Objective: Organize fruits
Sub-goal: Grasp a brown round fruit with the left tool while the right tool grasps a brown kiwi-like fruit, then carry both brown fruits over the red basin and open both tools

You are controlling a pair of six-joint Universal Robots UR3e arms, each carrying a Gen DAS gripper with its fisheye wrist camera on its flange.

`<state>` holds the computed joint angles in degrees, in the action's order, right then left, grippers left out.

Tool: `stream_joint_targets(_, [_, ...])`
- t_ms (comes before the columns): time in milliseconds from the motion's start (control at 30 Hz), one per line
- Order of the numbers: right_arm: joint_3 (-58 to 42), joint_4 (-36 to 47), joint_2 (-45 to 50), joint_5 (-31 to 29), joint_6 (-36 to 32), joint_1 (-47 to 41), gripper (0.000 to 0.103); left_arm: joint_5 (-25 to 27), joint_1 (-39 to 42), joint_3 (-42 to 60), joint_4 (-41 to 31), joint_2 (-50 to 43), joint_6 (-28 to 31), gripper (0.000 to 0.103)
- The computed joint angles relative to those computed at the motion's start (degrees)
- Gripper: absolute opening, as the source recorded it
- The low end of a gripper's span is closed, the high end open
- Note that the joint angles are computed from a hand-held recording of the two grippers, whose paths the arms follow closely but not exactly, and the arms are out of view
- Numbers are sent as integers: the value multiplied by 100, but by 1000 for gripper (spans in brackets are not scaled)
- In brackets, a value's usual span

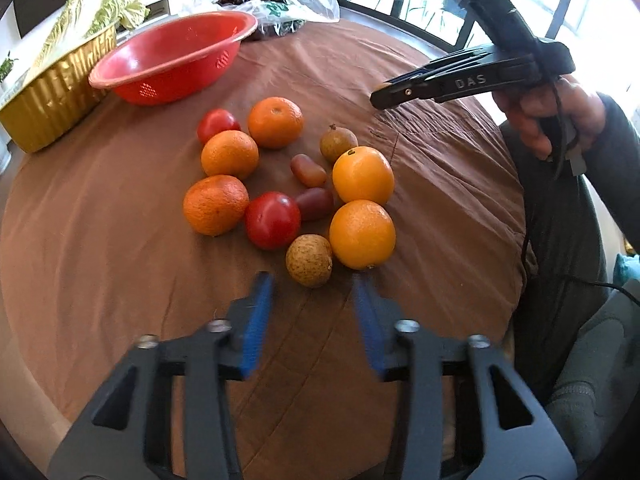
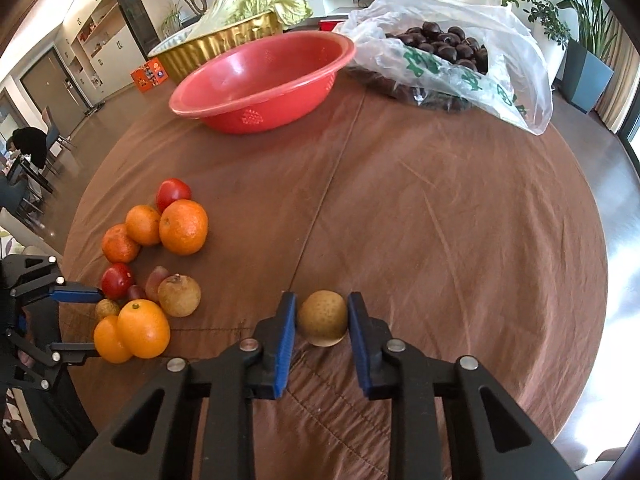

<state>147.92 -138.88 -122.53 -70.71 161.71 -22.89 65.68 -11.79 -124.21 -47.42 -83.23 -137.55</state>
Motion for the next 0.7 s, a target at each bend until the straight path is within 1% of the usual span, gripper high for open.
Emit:
stream_joint_targets(167, [30,469,-488,259,-186,-211,28,-12,-42,226,-107,-178,31,31])
stream_joint_targets(333, [62,663,-669,382,-249,-304,28,187,-195,359,77,-345,-59,31])
stream_joint_targets(367, [81,674,-687,397,-259,-310,28,208,-218,395,100,-384,-74,31])
stream_joint_targets(467, [127,744,-779,421,-267,-314,28,191,-261,398,204,-454,-78,23])
stream_joint_targets(700, [173,903,-953,457,-297,-411,28,289,-351,281,495,-439,-108,22])
